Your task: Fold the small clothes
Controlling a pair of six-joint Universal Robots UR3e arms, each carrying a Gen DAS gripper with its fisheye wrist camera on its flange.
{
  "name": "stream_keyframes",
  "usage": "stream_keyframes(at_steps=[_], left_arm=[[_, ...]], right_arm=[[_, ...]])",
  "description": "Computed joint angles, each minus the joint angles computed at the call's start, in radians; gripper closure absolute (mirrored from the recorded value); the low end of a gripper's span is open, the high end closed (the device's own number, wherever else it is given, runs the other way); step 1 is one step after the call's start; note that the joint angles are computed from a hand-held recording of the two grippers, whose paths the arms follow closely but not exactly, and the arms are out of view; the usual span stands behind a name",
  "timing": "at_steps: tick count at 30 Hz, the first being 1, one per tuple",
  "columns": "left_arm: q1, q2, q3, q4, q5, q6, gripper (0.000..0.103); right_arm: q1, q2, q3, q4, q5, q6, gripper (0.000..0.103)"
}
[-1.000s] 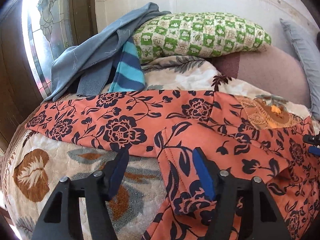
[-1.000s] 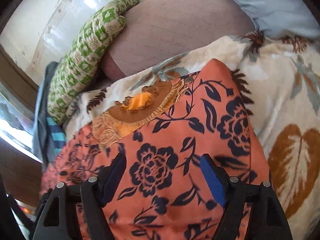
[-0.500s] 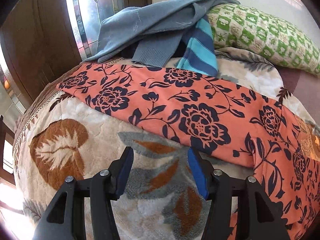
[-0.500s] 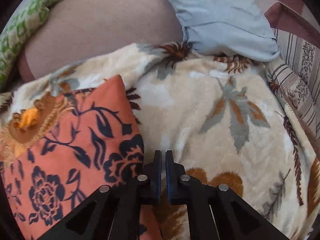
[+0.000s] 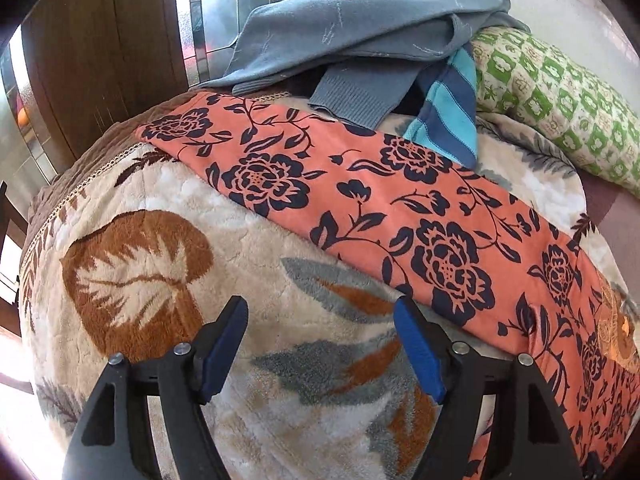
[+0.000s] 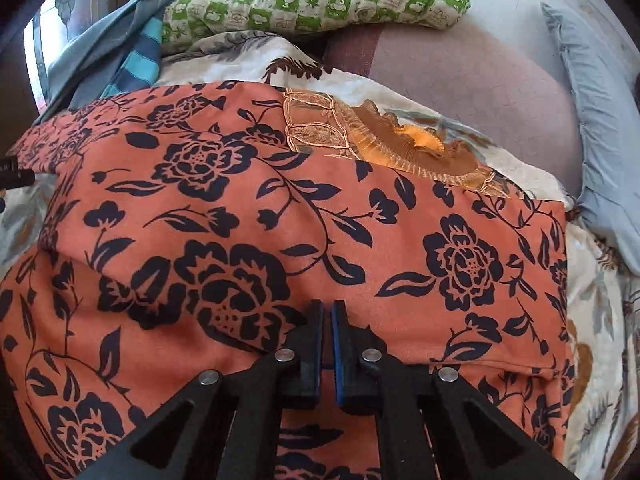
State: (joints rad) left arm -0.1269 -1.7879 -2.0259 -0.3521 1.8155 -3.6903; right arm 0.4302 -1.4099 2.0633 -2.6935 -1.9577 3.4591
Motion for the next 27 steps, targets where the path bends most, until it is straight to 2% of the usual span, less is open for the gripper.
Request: stream_keyframes(at_steps=[3,7,8,9,11,14,17,20,23,26,27], left_arm=[[0.062,0.051,-0.043,0.034,-0.032,0.002,0.027],[0.201,0.148,-0.140,0.091,-0.065,0.031,0.024],[0.256,0.183,-0.178,0.109,-0.097,0.046,0.022],[0.320,0.216,-0.217,0.130,-0.140,0.066,0.017],[0.446,0.260,-0.253,0.115,-0.219,0.114,0.016],[0.644,0.289,-0.261,0.053,-0.418,0.223,0.016],[0.741,0.214,-0.146,-0.092,-0.569,0.335,0.015],[0.776,0.079,-0.010,-0.205,-0.681,0.388,0.015],[0.771,0.012,0.016,-0.108,-0.702,0.330,0.015],[0.766,-0.053,0.058,-0.063,-0.751,0.307,0.016],[0.757,-0.067,0.059,-0.025,-0.746,0.292,0.026]], right_arm=[[0.022,-0.187,0.154,-0.070,0.047,0.078,0.097],[0.135,-0.346,0.294,-0.077,-0.030,0.204,0.097],[0.147,-0.356,0.304,-0.069,-0.042,0.215,0.097],[0.128,-0.378,0.313,-0.064,-0.017,0.200,0.097],[0.070,-0.399,0.328,-0.085,0.052,0.165,0.097],[0.000,-0.423,0.353,-0.112,0.139,0.156,0.097],[-0.024,-0.396,0.334,-0.113,0.206,0.138,0.097],[0.013,-0.365,0.297,-0.118,0.186,0.108,0.097],[0.024,-0.368,0.288,-0.114,0.165,0.087,0.097],[-0.012,-0.395,0.308,-0.106,0.169,0.077,0.097],[-0.035,-0.411,0.319,-0.104,0.182,0.075,0.097]])
